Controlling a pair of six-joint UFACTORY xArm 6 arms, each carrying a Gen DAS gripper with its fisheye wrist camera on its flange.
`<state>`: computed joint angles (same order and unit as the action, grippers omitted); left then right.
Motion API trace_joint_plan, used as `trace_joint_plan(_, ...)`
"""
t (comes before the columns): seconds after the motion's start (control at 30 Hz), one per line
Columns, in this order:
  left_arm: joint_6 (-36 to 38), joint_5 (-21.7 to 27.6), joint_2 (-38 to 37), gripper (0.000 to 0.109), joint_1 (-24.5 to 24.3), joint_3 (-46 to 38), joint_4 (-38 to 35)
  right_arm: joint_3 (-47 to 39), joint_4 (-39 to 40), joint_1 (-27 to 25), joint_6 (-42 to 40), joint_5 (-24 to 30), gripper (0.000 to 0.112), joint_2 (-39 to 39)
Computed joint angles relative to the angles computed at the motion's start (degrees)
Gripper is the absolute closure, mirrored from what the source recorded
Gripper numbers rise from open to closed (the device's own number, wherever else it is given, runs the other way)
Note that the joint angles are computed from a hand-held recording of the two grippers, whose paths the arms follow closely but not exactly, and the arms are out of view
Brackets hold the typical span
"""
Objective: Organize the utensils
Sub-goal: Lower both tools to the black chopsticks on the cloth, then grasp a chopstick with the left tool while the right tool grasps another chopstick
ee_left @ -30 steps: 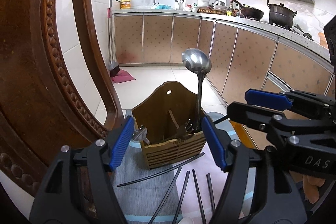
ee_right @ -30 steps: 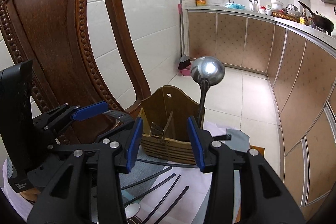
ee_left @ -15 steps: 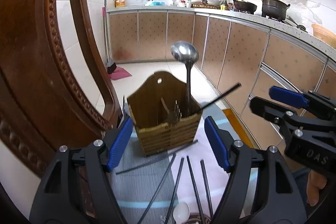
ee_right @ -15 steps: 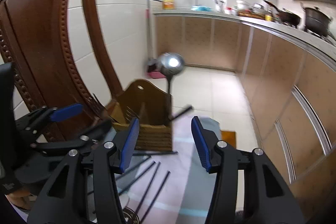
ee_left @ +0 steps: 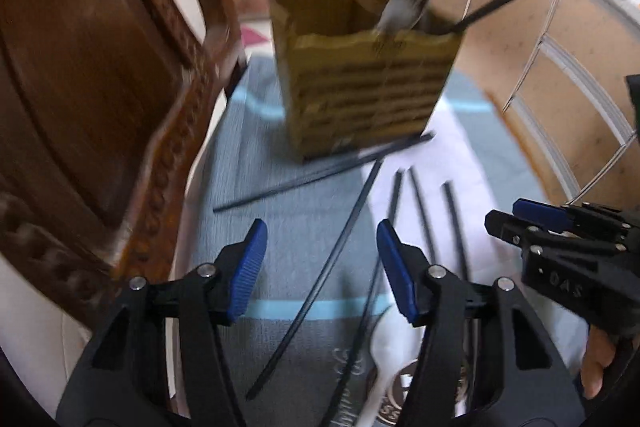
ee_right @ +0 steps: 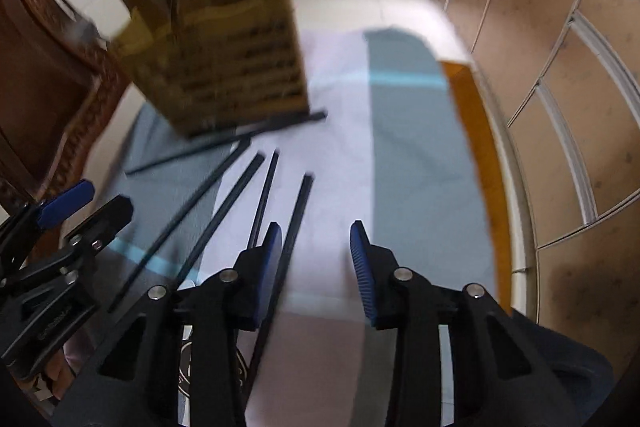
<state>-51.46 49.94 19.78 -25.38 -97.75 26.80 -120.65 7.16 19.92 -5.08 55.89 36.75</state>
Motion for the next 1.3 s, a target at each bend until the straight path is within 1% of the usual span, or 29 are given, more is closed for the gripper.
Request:
trace_joint_plan(0.07, 1.1, 0.7, 0.9, 0.052, 0.1, -0.2, -1.3, -3.2, -0.7, 0.6, 0.1, 2.7, 0.075, 2.6)
trace_joint_plan(0.1, 1.5, 1.2, 1.4, 0.052, 0.2, -0.5, -1.9, -2.3, -1.0, 0.7, 0.2, 2.6, 0.075, 2.4)
trace_joint_plan(0.23, 4.0, 2.8, 2.9, 0.051, 0.1, -1.6, -3.9, -6.2, -3.6, 1.3, 1.3, 5.6, 0.075, 5.9)
trace_joint_plan(0.3, 5.0, 4.3, 4.2, 0.048, 0.0, -2.8, -4.7, -5.4, -4.5, 1.6, 1.5, 4.8, 0.075, 5.9)
trace_joint_plan(0.43, 6.0, 5.3, 5.6, 0.049, 0.5, -3.2, -6.6, -3.1, -6.4, 2.0, 0.8, 3.0, 0.075, 4.8)
trace_joint_plan(0.47, 6.1, 4.8, 5.5, 0.052, 0.7, -2.7, -7.5, -2.0, -6.5, 2.0, 0.3, 2.3, 0.079, 4.2)
trace_joint_plan(0.5, 6.3, 4.2, 5.4, 0.059, 1.0, -2.4, -8.1, -0.6, -6.6, 2.1, -0.1, 1.6, 0.082, 3.3)
trace_joint_plan(0.53, 6.9, 3.8, 5.3, 0.064, 1.1, -2.3, -9.0, 0.9, -6.2, 2.0, -1.4, 0.8, 0.092, 2.4)
trace_joint_plan(0.57, 6.9, 3.9, 5.2, 0.076, 1.1, -2.4, -9.1, 2.3, -6.5, 2.1, -2.1, 0.0, 0.099, 1.5)
trace_joint_plan(0.6, 6.9, 3.6, 5.0, 0.082, 1.2, -2.0, -9.6, 3.4, -6.6, 2.1, -2.7, -0.5, 0.099, 0.8)
trace_joint_plan(0.63, 6.8, 3.4, 4.8, 0.085, 1.1, -1.7, -10.1, 4.2, -6.3, 2.0, -3.6, -0.7, 0.099, 0.2)
trace_joint_plan(0.67, 7.1, 3.4, 4.5, 0.091, 1.1, -1.5, -11.0, 5.7, -6.0, 1.9, -4.7, -1.5, 0.100, -0.8)
trace_joint_plan(0.7, 7.6, 2.8, 4.1, 0.094, 1.2, -0.8, -12.4, 7.1, -6.0, 1.8, -5.2, -1.9, 0.100, -1.7)
trace_joint_plan(0.77, 8.7, 0.3, 2.2, 0.095, 1.1, 2.2, -16.8, 9.1, -5.6, 1.3, -6.4, -2.1, 0.103, -3.4)
trace_joint_plan(0.87, 10.2, -2.2, -0.3, 0.097, -0.2, 6.0, -21.8, 10.0, -5.5, 0.0, -7.7, -0.9, 0.105, -4.4)
trace_joint_plan(0.93, 10.4, -4.1, -1.7, 0.097, -1.1, 8.4, -22.6, 9.1, -5.4, -0.7, -8.7, 0.5, 0.105, -4.3)
trace_joint_plan(0.97, 9.7, -4.7, -1.9, 0.094, -1.5, 8.9, -21.6, 8.5, -5.1, -1.2, -9.4, 1.4, 0.105, -4.1)
trace_joint_plan(1.03, 9.2, -5.2, -1.3, 0.086, -1.5, 8.3, -20.8, 7.3, -5.0, -1.6, -10.1, 2.4, 0.105, -3.3)
trace_joint_plan(1.07, 9.1, -5.0, -0.5, 0.079, -1.0, 7.2, -20.6, 5.9, -5.1, -1.7, -10.3, 3.2, 0.104, -2.5)
trace_joint_plan(1.1, 9.3, -4.8, 0.7, 0.074, -0.4, 5.7, -20.8, 4.6, -5.2, -1.9, -10.3, 3.9, 0.104, -1.7)
trace_joint_plan(1.17, 11.1, -2.8, 3.8, 0.073, 1.2, 1.0, -22.5, 1.4, -6.1, -1.7, -9.8, 5.3, 0.104, 0.2)
trace_joint_plan(1.23, 11.5, 0.7, 8.4, 0.072, 2.4, -6.5, -22.3, -2.9, -6.4, -1.6, -9.9, 6.8, 0.104, 2.7)
trace_joint_plan(1.3, 12.2, 4.0, 13.0, 0.067, 3.3, -13.9, -21.3, -9.3, -6.9, -1.6, -9.4, 9.9, 0.104, 6.3)
